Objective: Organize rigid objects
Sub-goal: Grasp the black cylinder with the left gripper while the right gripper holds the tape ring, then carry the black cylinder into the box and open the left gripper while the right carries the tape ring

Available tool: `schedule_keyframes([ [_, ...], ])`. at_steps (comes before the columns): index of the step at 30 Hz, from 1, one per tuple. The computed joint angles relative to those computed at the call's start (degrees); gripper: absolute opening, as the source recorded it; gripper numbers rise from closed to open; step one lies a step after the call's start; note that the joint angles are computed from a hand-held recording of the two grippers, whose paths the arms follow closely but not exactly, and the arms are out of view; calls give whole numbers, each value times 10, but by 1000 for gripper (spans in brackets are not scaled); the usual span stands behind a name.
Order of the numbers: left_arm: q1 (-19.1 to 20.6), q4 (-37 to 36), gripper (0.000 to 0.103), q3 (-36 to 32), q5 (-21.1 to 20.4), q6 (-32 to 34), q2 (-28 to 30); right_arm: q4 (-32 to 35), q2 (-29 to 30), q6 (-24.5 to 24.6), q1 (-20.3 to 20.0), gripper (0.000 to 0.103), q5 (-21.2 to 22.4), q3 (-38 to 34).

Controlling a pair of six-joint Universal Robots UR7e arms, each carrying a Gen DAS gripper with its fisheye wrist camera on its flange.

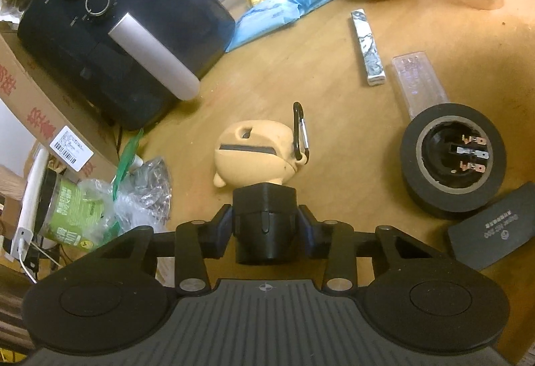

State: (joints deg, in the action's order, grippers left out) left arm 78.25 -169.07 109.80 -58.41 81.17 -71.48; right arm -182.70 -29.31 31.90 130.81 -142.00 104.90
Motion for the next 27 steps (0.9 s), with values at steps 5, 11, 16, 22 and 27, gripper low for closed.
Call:
schedule_keyframes([
  [5,-2,24,40,-10,1,-36,-9,-7,2,2,0,91,4,2],
  [11,-9,117,40,-37,-2,-139,-31,-15,10,-20,-2,91,10,-10],
  [16,-15,175,40,-51,0,-211,-51,-23,16,-43,-3,91,20,-21],
  [22,-20,240,40,-65,-4,-288,-74,-28,21,-64,-3,91,27,-29],
  [27,-23,305,40,-80,-15,-358,-94,-24,24,-70,0,91,31,-36],
])
